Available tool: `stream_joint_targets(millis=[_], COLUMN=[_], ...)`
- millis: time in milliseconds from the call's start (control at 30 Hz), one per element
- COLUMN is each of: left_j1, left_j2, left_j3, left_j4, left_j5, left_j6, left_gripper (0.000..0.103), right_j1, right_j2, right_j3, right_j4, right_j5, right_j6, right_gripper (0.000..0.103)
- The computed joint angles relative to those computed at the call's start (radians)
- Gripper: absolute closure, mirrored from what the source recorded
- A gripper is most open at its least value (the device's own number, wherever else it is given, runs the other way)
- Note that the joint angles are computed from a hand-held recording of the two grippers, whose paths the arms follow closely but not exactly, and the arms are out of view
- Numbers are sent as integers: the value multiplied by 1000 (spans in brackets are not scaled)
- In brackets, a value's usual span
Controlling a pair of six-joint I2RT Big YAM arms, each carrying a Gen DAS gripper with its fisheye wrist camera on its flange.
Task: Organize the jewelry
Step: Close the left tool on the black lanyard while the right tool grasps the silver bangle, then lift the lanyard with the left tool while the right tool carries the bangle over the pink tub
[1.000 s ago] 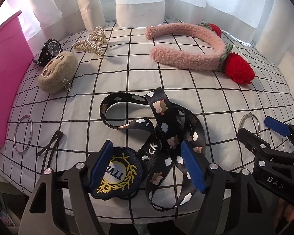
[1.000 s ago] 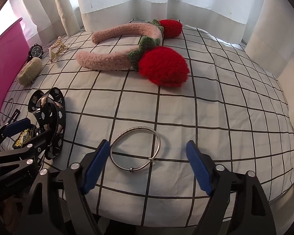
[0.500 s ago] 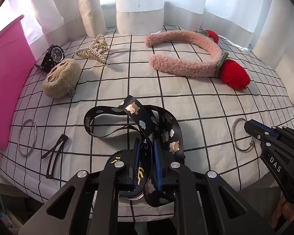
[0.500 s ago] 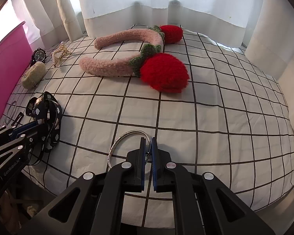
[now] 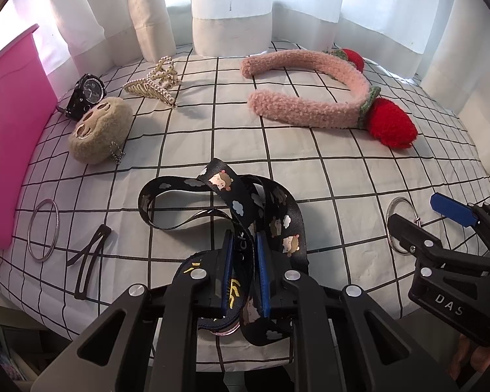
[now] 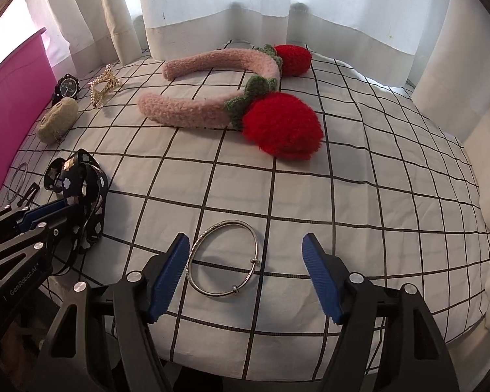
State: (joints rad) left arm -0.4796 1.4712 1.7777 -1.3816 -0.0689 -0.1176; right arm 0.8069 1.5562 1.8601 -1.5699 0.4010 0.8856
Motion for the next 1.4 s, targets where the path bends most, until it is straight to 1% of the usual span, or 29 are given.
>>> stream_joint_targets(millis=[67,167,233,300,333,367,400,433,533,767,800,833,1000,1100,1200,1400], left_j1=[-1,-5,-6,-6,-6,-6,-6,-6,-4,4,5,5,7,10,11,20], left_j2=[1,0,0,1,1,2,2,2,1,-2,-2,0,1,-7,-14,-39], left_j3=[0,-3,-5,-4,-4,-4,-4,-4,-4,-5,-3,1,15,16,14,8], left_j4=[1,4,6,6,6,6,6,6,6,7,5,3,-2,4,10,49], left_j5=[-3,-10,-13,-14,-13,-13,-13,-13,-10,4,5,5,1,-3,-9,-14], left_j6=[0,-1,-3,-3,-2,-2,-2,-4,-9,-21,-22,-21,-23,-21,-17,-21], left_gripper=[88,88,88,88,88,88,88,88,88,89,91,97,97,100,101,101], right_j1=[4,16,11,11,12,14,18,17,14,19,20,20,23,26,27,31], right_j2=[1,2,-13,-12,-14,-14,-13,-10,-14,-27,-29,-31,-31,-29,-27,-26], right_j3=[-8,-15,-36,-33,-34,-33,-28,-23,-27,-44,-44,-44,-35,-28,-23,-12], right_j4=[5,4,26,22,26,24,20,13,24,36,37,38,41,44,50,50], right_j5=[-4,35,19,16,15,23,31,29,25,37,38,42,45,47,52,62], right_j6=[-1,-6,10,6,9,9,8,7,0,23,23,23,16,13,7,9], right_gripper=[33,30,31,32,36,50,58,58,58,59,59,59,59,59,59,59])
